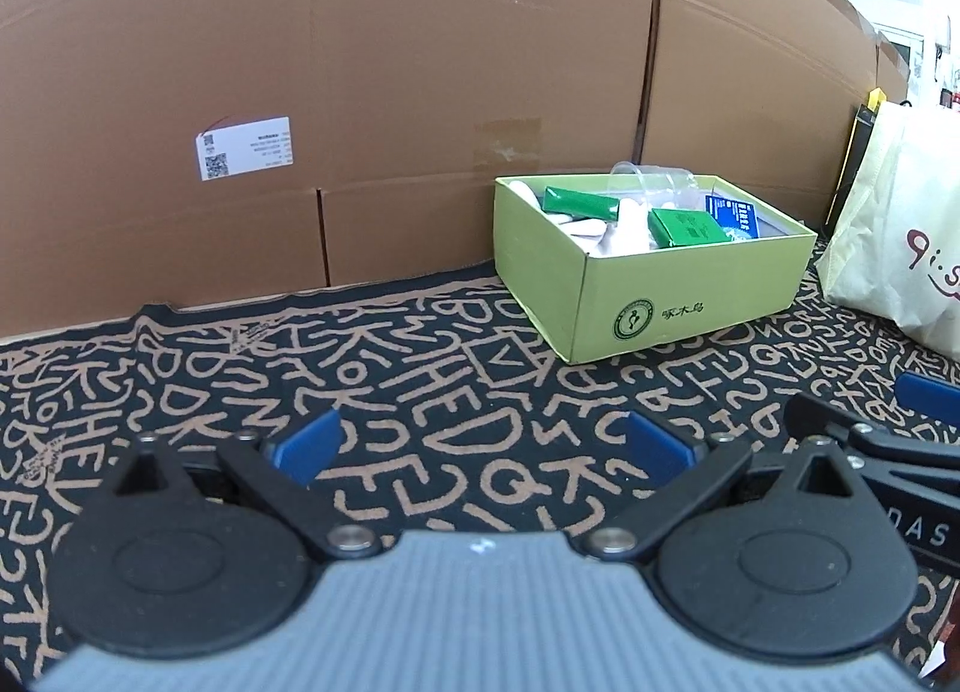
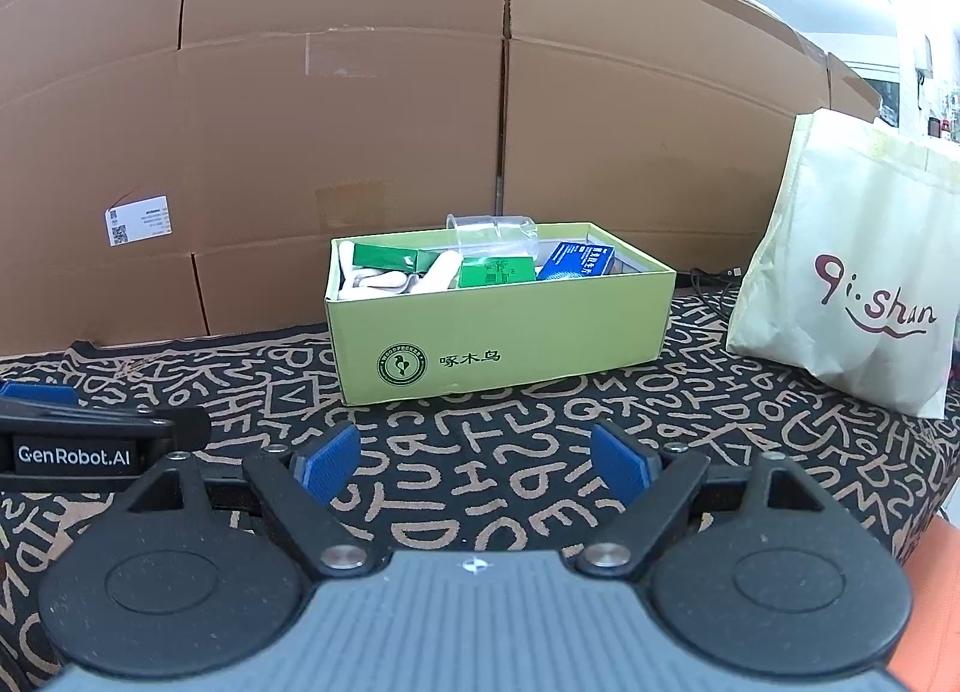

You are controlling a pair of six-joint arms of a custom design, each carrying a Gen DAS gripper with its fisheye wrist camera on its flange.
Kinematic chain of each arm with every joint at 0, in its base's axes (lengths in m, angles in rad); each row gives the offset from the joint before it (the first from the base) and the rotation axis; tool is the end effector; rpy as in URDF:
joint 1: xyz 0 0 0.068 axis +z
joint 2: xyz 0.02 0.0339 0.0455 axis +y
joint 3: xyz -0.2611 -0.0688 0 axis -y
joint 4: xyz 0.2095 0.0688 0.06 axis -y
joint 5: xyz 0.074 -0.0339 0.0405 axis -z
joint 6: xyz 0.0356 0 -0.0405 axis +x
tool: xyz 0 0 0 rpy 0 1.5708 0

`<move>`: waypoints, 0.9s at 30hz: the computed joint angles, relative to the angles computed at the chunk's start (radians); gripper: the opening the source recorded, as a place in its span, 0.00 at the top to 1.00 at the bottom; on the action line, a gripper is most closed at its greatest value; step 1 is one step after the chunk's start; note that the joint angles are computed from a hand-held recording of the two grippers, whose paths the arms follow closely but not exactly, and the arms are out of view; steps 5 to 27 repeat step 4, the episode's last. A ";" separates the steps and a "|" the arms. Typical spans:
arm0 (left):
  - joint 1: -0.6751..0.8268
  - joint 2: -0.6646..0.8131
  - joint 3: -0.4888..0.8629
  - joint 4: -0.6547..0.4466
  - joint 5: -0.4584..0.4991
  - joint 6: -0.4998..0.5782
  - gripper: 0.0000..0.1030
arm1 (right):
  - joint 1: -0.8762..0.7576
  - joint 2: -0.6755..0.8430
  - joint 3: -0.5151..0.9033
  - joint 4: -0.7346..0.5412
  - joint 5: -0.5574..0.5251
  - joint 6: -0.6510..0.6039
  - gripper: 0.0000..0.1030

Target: Organize objects

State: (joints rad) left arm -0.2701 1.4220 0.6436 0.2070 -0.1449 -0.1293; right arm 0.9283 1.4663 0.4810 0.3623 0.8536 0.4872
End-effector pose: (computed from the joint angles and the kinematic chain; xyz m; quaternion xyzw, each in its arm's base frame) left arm 0.2563 -0.0656 0.2083 0.0270 0.8757 -0.0325 0.4810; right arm 0.1639 0.1742 0.1749 0.0071 0.8317 -0.0098 0.5551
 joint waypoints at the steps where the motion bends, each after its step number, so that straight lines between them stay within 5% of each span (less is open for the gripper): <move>1: -0.001 0.001 0.002 -0.002 0.000 0.000 0.00 | 0.000 0.000 0.000 -0.001 0.000 0.003 0.16; 27: -0.002 -0.001 0.009 -0.017 0.003 0.001 0.00 | -0.002 -0.001 -0.002 0.001 -0.003 0.002 0.16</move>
